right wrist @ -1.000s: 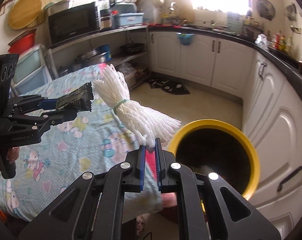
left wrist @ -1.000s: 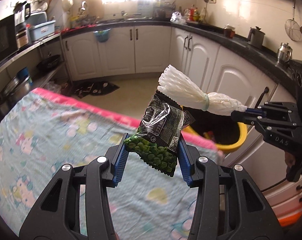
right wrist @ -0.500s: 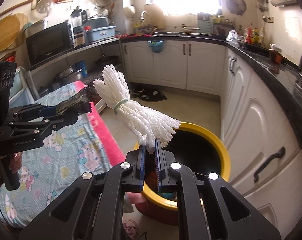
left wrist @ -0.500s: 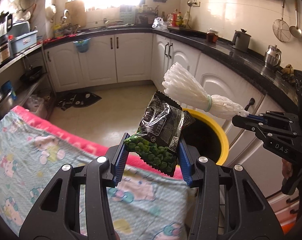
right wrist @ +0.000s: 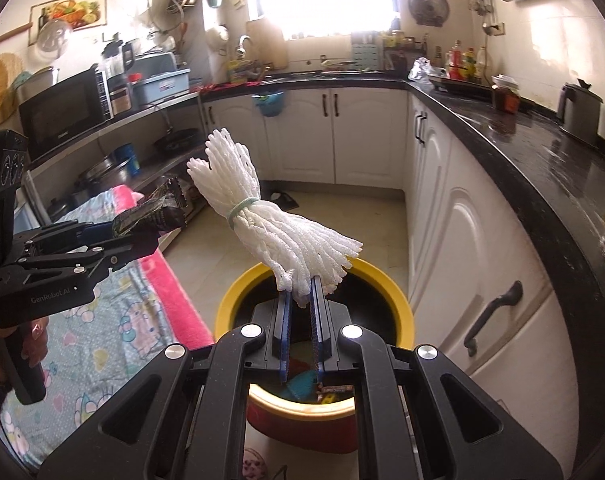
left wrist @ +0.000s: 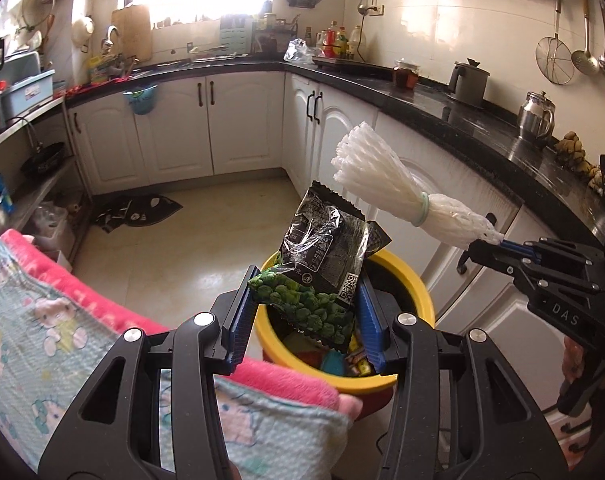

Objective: Collect trash
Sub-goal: 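Carry the mesh bundle and snack bag over the yellow bin and open both tools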

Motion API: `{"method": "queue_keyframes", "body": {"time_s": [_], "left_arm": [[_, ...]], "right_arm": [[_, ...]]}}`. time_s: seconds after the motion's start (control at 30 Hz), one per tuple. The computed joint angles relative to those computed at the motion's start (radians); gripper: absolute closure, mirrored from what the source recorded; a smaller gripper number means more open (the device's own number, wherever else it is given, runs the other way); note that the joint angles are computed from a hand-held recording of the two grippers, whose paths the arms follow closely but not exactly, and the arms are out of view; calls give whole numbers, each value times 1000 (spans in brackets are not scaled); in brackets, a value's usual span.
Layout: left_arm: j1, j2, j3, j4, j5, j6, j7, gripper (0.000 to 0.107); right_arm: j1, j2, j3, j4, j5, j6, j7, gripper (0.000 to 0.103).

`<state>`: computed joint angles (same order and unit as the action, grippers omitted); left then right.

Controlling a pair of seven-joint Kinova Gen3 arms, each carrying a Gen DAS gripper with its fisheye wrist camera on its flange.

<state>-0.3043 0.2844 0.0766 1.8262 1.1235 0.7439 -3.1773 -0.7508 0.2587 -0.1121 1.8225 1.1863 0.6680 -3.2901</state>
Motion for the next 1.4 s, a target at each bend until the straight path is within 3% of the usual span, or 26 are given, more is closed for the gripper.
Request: {"method": "queue_keyframes", "body": {"time_s": [0.57, 1.27, 1.4], "left_arm": [[71, 81, 59, -10, -24, -106, 43, 69], [84, 240, 139, -125, -336, -150, 378, 67], [90, 259, 149, -144, -399, -158, 442, 62]], "right_arm": [[27, 41, 20, 8, -67, -7, 6, 94], [29, 152, 117, -45, -322, -116, 223, 94], [30, 170, 136, -58, -384, -132, 278, 91]]}}
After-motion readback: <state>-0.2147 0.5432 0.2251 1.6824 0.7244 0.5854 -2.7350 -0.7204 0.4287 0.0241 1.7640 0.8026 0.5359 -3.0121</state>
